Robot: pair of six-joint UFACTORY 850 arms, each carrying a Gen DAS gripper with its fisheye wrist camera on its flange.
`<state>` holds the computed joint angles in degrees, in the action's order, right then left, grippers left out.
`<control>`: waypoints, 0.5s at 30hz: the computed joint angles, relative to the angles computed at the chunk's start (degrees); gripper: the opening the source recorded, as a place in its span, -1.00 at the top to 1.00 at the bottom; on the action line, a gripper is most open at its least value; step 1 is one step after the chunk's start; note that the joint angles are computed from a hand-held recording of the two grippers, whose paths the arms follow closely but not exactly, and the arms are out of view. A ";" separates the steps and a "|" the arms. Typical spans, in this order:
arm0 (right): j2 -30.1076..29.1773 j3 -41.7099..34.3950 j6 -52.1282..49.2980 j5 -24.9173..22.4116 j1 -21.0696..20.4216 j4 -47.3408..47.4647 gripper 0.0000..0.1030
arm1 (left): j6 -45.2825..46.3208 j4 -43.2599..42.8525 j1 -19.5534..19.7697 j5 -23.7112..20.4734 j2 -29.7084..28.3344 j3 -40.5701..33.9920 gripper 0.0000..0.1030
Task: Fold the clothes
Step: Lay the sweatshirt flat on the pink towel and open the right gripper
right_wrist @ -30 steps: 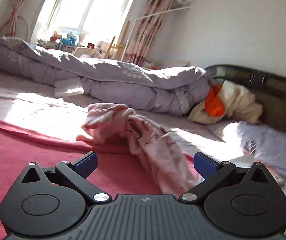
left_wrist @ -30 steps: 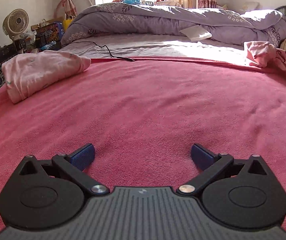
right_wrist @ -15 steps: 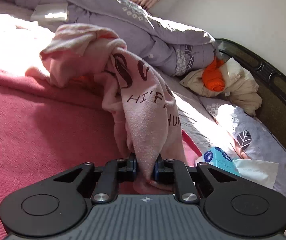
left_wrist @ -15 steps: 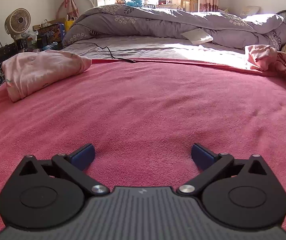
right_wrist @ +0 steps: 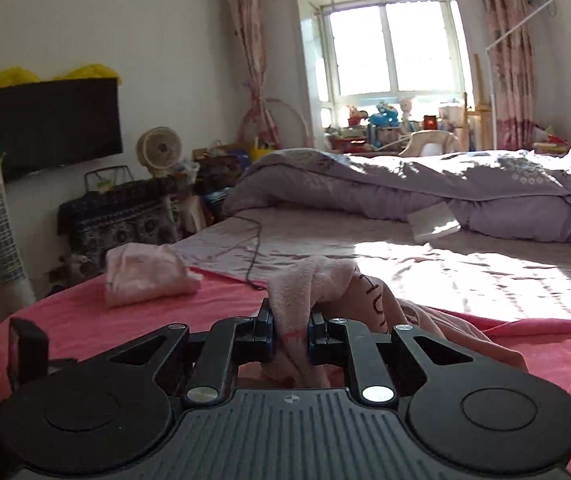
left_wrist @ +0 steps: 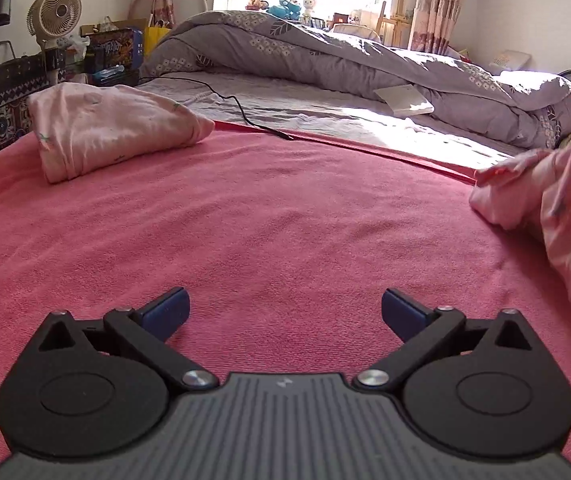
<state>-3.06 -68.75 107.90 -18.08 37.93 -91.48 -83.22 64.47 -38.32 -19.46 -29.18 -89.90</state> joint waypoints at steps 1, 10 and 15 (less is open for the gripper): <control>0.34 0.55 -5.55 2.57 0.26 6.00 0.60 | -2.60 2.44 0.09 -0.34 1.08 1.17 -0.99; -0.20 3.56 -16.60 -5.88 6.08 21.37 -0.38 | 0.24 -0.26 0.14 -2.67 2.60 3.71 -0.99; -5.18 0.97 -4.64 -25.99 7.16 6.37 -0.66 | -5.72 10.91 -2.50 -9.31 0.18 3.32 -0.99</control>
